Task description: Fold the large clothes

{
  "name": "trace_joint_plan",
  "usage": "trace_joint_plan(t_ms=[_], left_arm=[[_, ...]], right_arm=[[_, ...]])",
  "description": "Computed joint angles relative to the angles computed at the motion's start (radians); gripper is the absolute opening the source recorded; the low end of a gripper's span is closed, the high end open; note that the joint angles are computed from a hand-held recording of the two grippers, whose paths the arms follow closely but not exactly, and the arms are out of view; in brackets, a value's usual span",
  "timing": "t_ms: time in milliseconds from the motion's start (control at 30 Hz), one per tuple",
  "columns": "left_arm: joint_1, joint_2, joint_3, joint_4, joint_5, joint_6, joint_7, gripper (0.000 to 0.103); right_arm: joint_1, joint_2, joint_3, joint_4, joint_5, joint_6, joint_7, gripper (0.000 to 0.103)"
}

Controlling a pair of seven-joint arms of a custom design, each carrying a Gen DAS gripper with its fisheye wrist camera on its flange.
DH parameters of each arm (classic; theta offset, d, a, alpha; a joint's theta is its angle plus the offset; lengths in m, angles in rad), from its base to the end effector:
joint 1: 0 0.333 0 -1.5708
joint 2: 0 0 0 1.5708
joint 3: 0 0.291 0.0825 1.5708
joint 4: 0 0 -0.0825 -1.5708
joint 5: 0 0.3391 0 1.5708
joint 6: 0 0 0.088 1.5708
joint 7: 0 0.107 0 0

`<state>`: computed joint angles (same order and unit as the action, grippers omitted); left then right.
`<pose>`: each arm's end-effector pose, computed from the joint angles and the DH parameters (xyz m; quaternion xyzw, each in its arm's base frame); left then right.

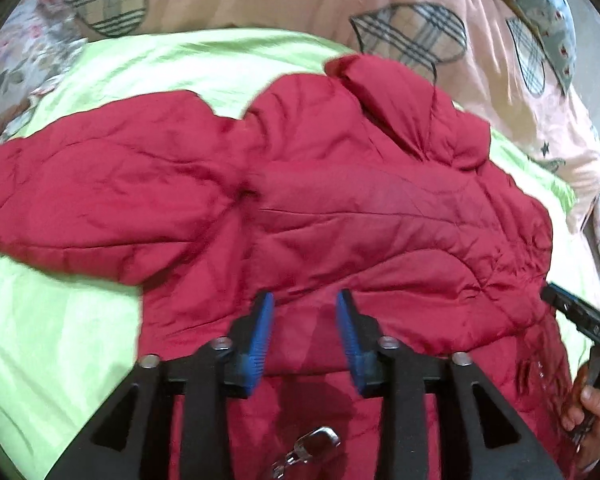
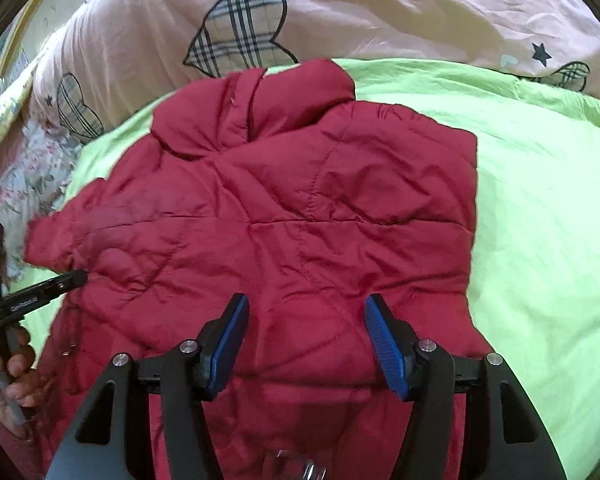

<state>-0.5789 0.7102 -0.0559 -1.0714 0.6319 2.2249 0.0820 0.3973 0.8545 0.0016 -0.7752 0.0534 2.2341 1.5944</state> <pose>0.6051 -0.4049 0.4564 -0.8316 0.4396 -0.2747 0.1993 0.6909 0.2923 0.4862 -0.7833 0.5452 -0.1402 0.2636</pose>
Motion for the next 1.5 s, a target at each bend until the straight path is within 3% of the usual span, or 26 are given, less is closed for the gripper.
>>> trace_joint_plan(t_ms=[33, 100, 233, 433, 700, 800, 967, 1067, 1200, 1267, 1300, 1333, 1400, 1500], left_arm=[[-0.006, -0.042, 0.011, -0.065, 0.018, 0.021, -0.045, 0.051], [-0.012, -0.121, 0.020, -0.182, 0.061, 0.058, -0.132, 0.059], [0.006, -0.265, 0.001, -0.392, 0.142, 0.109, -0.286, 0.060], [0.066, -0.410, -0.054, -0.605, 0.204, 0.131, -0.436, 0.060], [0.166, -0.603, -0.123, -0.870, 0.269, 0.131, -0.608, 0.061], [0.219, -0.709, -0.141, -1.005, 0.266, 0.137, -0.698, 0.061], [0.303, -0.867, -0.171, -1.188, 0.202, 0.102, -0.746, 0.061], [0.366, -0.948, -0.168, -1.291, 0.199, 0.152, -0.781, 0.061], [0.466, -1.071, -0.144, -1.449, 0.234, 0.284, -0.830, 0.060], [0.500, -1.118, -0.150, -1.482, 0.228, 0.278, -0.811, 0.059], [0.513, -1.138, -0.156, -1.493, 0.218, 0.269, -0.799, 0.054], [0.526, -1.165, -0.160, -1.509, 0.212, 0.265, -0.785, 0.039], [0.547, -1.198, -0.164, -1.527, 0.203, 0.287, -0.749, 0.019], [0.556, -1.279, -0.202, -1.549, 0.179, 0.238, -0.685, 0.010]], right_arm=[[0.000, -0.029, 0.003, -0.045, 0.005, 0.019, 0.000, 0.062], [-0.009, -0.098, 0.020, -0.147, 0.028, 0.048, -0.010, 0.062], [-0.023, -0.226, 0.049, -0.351, 0.077, 0.124, -0.039, 0.062], [-0.019, -0.339, 0.070, -0.513, 0.116, 0.187, -0.076, 0.062], [-0.003, -0.416, 0.080, -0.622, 0.125, 0.238, -0.101, 0.062], [-0.002, -0.432, 0.084, -0.650, 0.132, 0.246, -0.115, 0.063], [-0.003, -0.454, 0.087, -0.695, 0.148, 0.259, -0.121, 0.063], [0.000, -0.451, 0.082, -0.694, 0.142, 0.251, -0.112, 0.063], [-0.002, -0.454, 0.085, -0.699, 0.144, 0.250, -0.113, 0.063], [-0.001, -0.454, 0.085, -0.699, 0.143, 0.248, -0.113, 0.063], [0.000, -0.453, 0.085, -0.698, 0.142, 0.245, -0.113, 0.063], [0.001, -0.452, 0.085, -0.696, 0.141, 0.244, -0.113, 0.063], [0.000, -0.450, 0.085, -0.696, 0.142, 0.244, -0.115, 0.063], [-0.002, -0.450, 0.087, -0.700, 0.148, 0.250, -0.120, 0.063]])
